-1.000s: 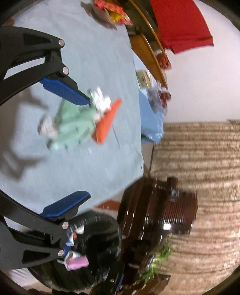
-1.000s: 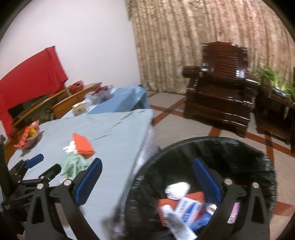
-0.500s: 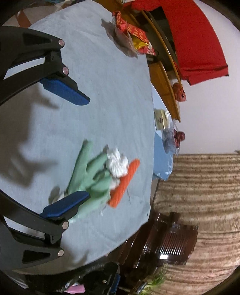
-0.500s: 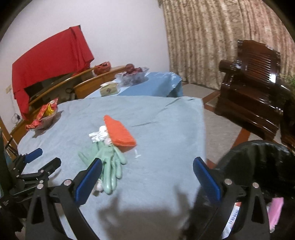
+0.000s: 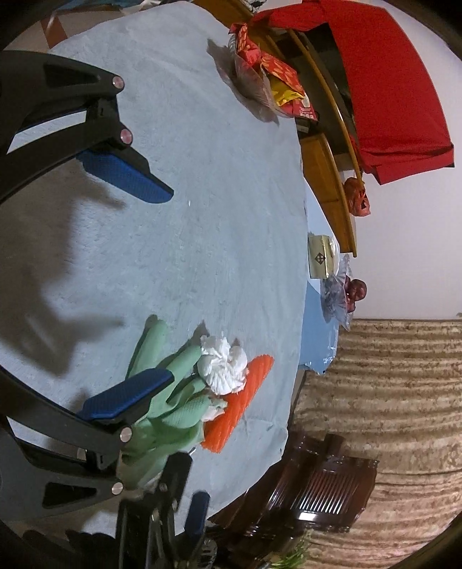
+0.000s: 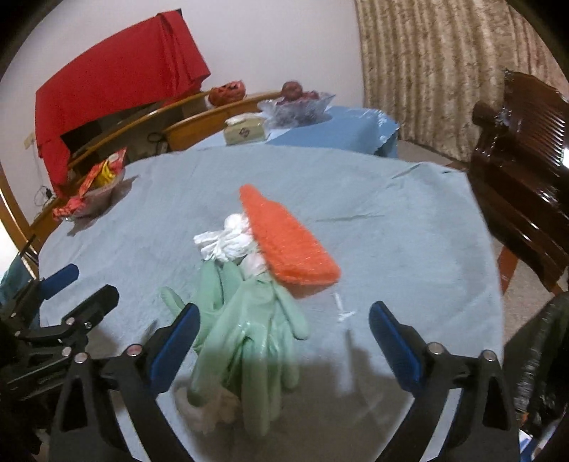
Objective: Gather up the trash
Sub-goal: 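Return to the table and grasp a green rubber glove with the right tool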
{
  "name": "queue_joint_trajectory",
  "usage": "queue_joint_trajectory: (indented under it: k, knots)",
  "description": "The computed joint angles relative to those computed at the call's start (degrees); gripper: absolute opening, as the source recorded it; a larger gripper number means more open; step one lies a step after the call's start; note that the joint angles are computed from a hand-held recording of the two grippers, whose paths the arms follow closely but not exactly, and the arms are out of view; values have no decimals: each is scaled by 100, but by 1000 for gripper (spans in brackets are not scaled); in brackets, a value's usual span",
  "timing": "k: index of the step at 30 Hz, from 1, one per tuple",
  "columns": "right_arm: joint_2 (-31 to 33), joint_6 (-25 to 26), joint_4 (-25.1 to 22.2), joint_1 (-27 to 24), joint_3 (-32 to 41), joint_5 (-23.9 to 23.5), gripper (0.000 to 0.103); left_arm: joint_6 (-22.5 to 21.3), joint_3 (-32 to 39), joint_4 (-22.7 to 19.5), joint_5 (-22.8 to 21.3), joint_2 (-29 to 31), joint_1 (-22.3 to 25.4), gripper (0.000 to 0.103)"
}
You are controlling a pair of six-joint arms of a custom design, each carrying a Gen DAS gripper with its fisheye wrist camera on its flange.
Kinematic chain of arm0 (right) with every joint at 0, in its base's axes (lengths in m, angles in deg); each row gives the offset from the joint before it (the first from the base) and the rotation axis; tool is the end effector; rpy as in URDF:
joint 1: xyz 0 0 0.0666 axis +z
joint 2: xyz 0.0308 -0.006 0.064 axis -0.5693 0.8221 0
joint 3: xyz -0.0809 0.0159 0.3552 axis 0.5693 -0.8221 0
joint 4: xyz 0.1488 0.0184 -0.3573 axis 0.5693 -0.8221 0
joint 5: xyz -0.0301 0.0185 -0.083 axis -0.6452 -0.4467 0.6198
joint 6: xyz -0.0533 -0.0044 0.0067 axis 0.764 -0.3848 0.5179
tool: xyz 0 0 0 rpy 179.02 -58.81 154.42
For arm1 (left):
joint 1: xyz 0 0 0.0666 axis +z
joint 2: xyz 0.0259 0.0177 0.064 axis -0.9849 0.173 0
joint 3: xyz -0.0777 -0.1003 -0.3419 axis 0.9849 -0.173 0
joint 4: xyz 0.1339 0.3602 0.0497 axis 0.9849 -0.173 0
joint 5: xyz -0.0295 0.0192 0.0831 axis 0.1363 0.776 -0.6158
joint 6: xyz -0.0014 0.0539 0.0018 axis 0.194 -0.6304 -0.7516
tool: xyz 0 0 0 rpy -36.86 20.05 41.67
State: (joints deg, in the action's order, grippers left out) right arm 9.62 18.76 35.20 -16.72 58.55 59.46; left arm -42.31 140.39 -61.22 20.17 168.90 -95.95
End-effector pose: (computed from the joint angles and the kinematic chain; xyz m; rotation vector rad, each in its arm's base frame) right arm 0.4390 0.1349 0.2798 0.2191 2.3195 0.1496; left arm 0.4885 -0.1415 0.2838 0.4237 2.1929 -0.1602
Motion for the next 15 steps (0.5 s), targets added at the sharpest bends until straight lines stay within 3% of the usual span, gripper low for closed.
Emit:
queue_joint_trajectory:
  k: [4,6,7,12,15]
  knots:
    - [253,32,-37,-75,155,-386,70,3,29,5,5,64,-4,91]
    - [308,51,-27,-119,186,-713,48,9,38,-4,4,88,-9,91]
    - [317,92,-46,-135,197,-863,45,15,43,-11,10,96,-7,91]
    - [95,134,32,-112,26,-1000,19,46,33,-53,45,93,-21,91]
    - [-74,36,75,-136,-101,-1102,15,32,3,-79,41,54,-57,91]
